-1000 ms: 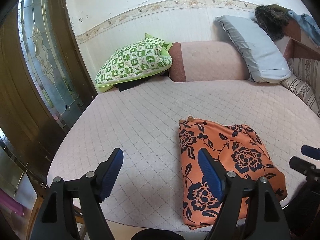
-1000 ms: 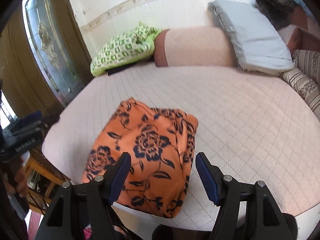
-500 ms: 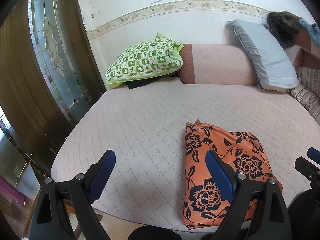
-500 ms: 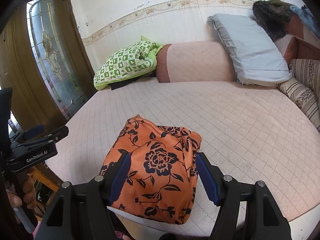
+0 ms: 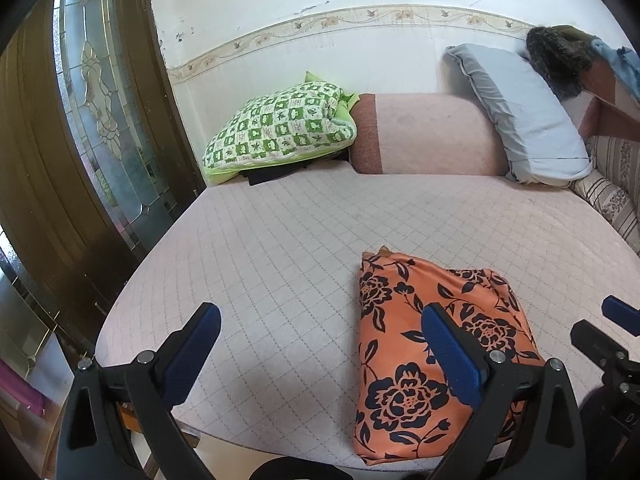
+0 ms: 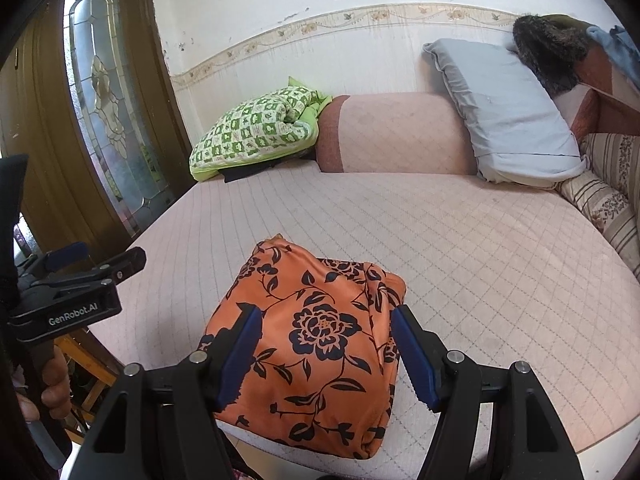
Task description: Fold small clothes
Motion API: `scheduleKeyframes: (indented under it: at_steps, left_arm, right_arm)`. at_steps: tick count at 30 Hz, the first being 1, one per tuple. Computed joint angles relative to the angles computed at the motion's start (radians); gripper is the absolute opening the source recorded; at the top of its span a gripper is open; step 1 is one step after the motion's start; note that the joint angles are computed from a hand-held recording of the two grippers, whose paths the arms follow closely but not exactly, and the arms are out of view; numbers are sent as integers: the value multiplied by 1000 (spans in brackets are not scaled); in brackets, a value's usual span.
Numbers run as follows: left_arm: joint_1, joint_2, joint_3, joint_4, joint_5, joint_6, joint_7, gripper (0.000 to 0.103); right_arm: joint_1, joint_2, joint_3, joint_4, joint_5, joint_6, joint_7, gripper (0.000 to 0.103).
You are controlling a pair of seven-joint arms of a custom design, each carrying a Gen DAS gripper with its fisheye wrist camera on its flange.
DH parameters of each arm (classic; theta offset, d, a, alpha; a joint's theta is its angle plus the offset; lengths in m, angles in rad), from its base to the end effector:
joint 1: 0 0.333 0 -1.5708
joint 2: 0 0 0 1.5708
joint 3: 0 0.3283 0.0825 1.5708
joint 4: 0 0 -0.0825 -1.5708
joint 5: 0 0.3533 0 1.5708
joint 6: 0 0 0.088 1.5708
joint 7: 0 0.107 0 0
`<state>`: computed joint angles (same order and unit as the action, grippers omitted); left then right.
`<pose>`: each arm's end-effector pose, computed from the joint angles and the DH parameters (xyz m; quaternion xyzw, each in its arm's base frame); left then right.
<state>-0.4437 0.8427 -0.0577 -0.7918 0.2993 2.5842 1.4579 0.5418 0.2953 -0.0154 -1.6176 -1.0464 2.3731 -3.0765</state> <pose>0.7071 -0.3651 0.5589 -0.4435 0.7651 -0.3499 0.3092 0.5776 0.3260 0.5308 -0.4567 0.7580 -0.3461 0.3115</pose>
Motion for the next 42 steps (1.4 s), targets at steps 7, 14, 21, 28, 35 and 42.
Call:
scheduleKeyframes:
  at_steps: [7, 14, 21, 28, 35, 42]
  left_arm:
    - [1, 6, -12, 13, -13, -4, 14, 100]
    - [1, 4, -25, 8, -33, -10, 42, 100]
    - [8, -3, -33, -5, -52, 0, 42, 100]
    - [17, -5, -42, -21, -71, 26, 44, 100]
    - [30, -5, -53, -35, -92, 57, 53, 101]
    - [32, 29, -59, 22, -122, 14, 64, 101]
  right_arm:
    - [-3, 1, -3, -4, -8, 5, -6, 70]
    - [-8, 5, -6, -5, -4, 18, -21, 70]
    - [-10, 6, -7, -10, -7, 26, -22, 70]
    - [-13, 10, -9, -15, 2, 38, -26, 70]
    - [-13, 19, -13, -12, 15, 48, -34, 70]
    - [-9, 26, -18, -7, 17, 54, -39, 70]
